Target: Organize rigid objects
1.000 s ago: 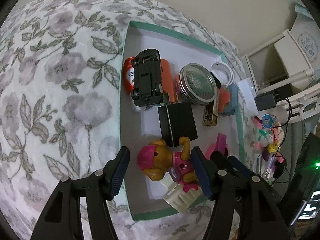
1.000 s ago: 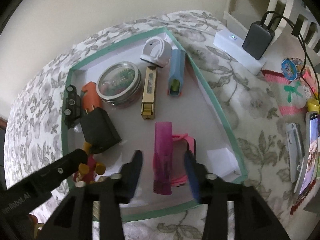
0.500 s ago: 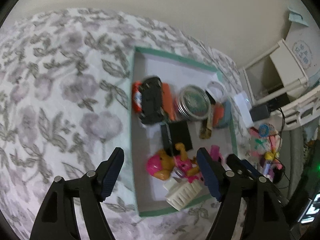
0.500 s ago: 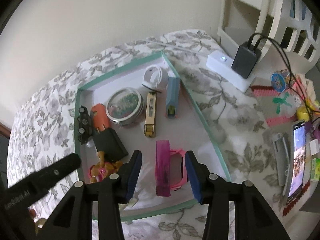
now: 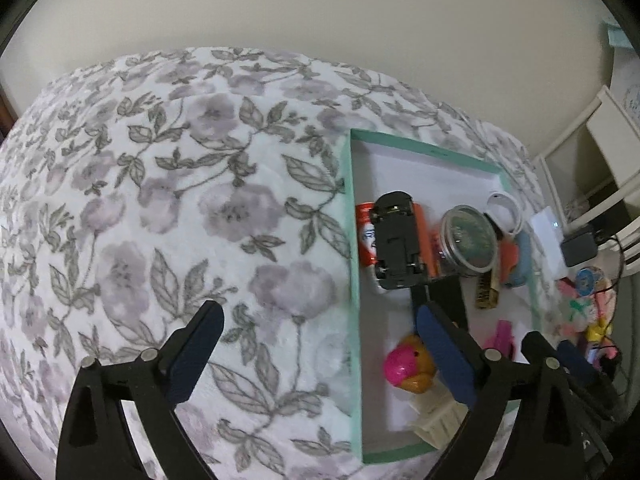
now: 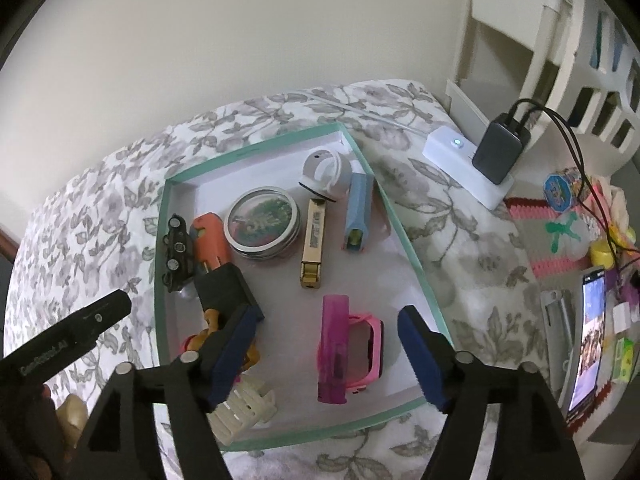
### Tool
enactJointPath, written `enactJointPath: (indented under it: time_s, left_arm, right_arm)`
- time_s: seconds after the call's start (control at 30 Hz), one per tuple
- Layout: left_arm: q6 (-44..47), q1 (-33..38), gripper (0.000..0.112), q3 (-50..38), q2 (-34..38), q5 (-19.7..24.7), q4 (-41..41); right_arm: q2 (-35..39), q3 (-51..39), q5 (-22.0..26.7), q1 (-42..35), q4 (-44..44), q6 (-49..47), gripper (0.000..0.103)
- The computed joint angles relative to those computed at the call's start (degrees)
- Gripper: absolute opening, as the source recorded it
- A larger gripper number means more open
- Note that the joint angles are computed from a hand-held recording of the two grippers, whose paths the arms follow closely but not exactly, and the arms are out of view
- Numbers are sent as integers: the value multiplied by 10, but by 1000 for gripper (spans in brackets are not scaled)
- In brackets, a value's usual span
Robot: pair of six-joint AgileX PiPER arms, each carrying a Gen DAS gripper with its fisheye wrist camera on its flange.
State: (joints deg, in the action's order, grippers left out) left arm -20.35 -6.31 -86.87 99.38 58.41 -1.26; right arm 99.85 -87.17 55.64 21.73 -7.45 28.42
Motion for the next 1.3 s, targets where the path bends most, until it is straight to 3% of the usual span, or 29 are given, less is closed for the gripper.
enactJointPath:
  time_s: [0.23,0.37,0.97,1.3]
  left_arm:
    - [-7,-7,98,3,8,1,18]
    - [-12,-5,98,4,12,4,21]
    - [-14,-1,98,8,7,17,20]
    - [-15,2,98,59,-78,18,41]
  right_arm:
    - [7,-1,-4,13,-15,-3,88]
    - [10,0,-6,15,-26,5,103]
    - [4,6,-8,20,-36,11,103]
    - [-40,30,4,63,-89,68,103]
